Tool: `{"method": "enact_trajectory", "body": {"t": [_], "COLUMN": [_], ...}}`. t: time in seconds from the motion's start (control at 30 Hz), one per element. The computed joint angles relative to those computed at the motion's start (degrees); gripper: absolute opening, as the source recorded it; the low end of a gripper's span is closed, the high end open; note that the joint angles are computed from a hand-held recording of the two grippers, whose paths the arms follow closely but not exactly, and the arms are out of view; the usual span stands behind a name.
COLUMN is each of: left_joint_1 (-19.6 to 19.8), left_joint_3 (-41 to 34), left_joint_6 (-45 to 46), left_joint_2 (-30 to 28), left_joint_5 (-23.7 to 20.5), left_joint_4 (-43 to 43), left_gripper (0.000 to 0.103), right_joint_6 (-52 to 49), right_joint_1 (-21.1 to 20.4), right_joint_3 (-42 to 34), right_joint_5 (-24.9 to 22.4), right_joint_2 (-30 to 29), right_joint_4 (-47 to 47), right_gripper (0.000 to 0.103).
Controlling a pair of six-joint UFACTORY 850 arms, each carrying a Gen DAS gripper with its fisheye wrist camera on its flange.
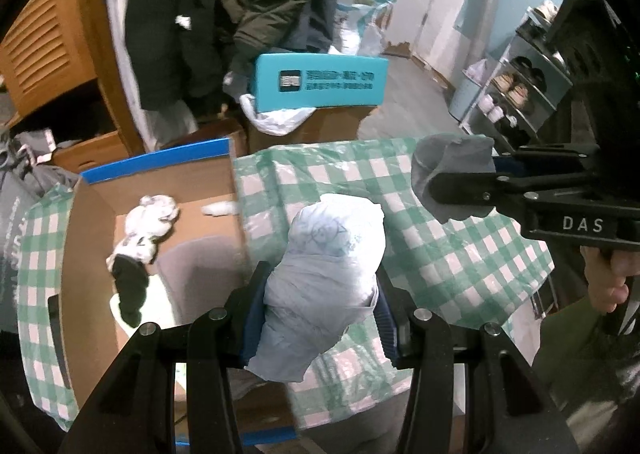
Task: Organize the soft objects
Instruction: 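Carry the white bag and grey sock over the cardboard box with both tools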
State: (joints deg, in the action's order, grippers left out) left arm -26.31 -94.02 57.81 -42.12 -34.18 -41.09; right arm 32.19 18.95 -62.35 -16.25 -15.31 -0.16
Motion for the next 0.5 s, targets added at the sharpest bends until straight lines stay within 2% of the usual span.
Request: {"method": "enact_trajectory", "body": {"t": [0.5], "left_joint_1": [5.0], "left_joint_3": [-3.2], "left_joint_6": [-5.9], "left_joint_2": [-3.4], "left_joint_5": [1.5], "left_joint_4": [2.6], "left_gripper": [0.049], "right_joint_6": [-10.5], "right_joint_1": [3.0], "right_joint_3": [-14.4], "right_joint_5": [-4.9], "right_joint_2": [-10.8], "right_joint_4": [7.5], "right_gripper": [0.031]}}
